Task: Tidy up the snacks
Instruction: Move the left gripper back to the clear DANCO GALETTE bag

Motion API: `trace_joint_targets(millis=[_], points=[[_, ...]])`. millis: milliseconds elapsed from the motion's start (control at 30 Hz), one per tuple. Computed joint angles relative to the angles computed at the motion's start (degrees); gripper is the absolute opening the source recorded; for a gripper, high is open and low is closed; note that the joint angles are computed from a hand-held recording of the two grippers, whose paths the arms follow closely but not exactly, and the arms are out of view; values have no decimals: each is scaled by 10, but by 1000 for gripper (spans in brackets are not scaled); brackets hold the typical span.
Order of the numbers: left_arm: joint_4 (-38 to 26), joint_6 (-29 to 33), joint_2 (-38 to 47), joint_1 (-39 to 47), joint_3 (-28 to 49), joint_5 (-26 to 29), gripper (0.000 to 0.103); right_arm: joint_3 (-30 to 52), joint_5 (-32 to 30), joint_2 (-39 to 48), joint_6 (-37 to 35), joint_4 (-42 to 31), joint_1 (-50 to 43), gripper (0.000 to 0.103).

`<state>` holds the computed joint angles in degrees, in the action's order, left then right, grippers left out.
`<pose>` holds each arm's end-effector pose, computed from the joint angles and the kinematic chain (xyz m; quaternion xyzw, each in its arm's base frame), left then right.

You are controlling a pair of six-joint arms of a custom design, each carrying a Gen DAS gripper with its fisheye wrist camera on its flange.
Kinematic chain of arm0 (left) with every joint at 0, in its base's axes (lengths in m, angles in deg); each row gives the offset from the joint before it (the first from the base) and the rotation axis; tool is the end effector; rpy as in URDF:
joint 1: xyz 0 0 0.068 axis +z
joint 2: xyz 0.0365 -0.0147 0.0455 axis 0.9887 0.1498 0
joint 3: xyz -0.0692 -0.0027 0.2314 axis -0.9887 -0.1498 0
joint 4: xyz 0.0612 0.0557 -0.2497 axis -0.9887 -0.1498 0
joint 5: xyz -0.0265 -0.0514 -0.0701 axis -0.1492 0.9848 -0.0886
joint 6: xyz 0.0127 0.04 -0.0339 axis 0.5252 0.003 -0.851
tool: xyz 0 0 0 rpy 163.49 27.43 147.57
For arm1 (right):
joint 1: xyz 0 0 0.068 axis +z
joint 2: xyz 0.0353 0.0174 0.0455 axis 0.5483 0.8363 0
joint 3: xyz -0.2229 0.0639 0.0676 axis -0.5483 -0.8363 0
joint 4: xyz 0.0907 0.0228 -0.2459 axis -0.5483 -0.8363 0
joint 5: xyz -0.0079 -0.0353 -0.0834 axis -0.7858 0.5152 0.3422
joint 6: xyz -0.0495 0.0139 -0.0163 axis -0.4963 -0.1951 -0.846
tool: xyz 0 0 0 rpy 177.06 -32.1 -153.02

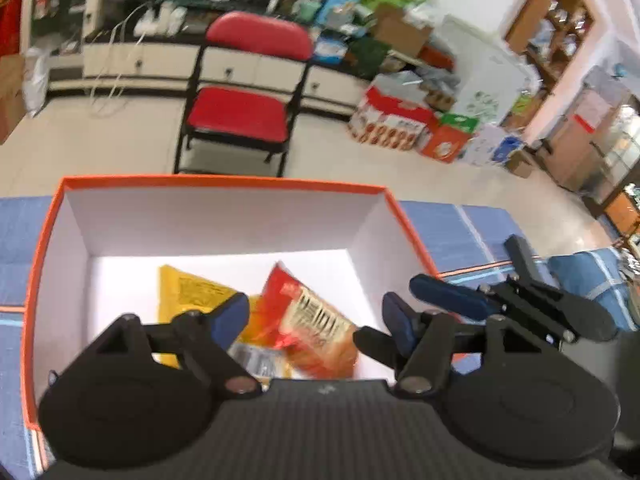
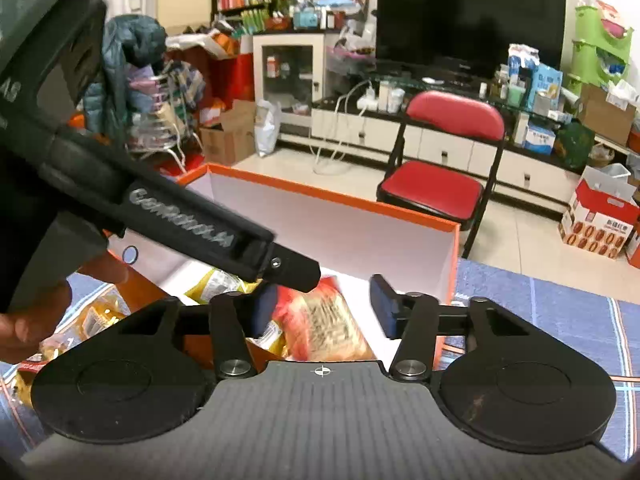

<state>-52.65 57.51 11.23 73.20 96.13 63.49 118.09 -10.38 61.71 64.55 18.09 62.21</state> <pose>0.3589 -0.0707 0.1912 0.1998 0.8925 -0.2686 0.3023 0.2693 0.1383 0.1942 -0.0862 0.8790 0.0379 0.4674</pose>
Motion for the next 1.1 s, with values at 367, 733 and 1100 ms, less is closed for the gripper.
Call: trace_joint_targets(millis=[367, 733, 1100], points=[[-63, 54, -274, 33, -200, 42, 70, -145, 191, -328, 158, -224, 175, 94], [-296, 263, -530, 209, -452, 90, 70, -330, 270, -503, 517, -371, 376, 82], [-290, 383, -487, 452, -412, 95, 71, -302, 277, -397, 449, -199, 366, 82]])
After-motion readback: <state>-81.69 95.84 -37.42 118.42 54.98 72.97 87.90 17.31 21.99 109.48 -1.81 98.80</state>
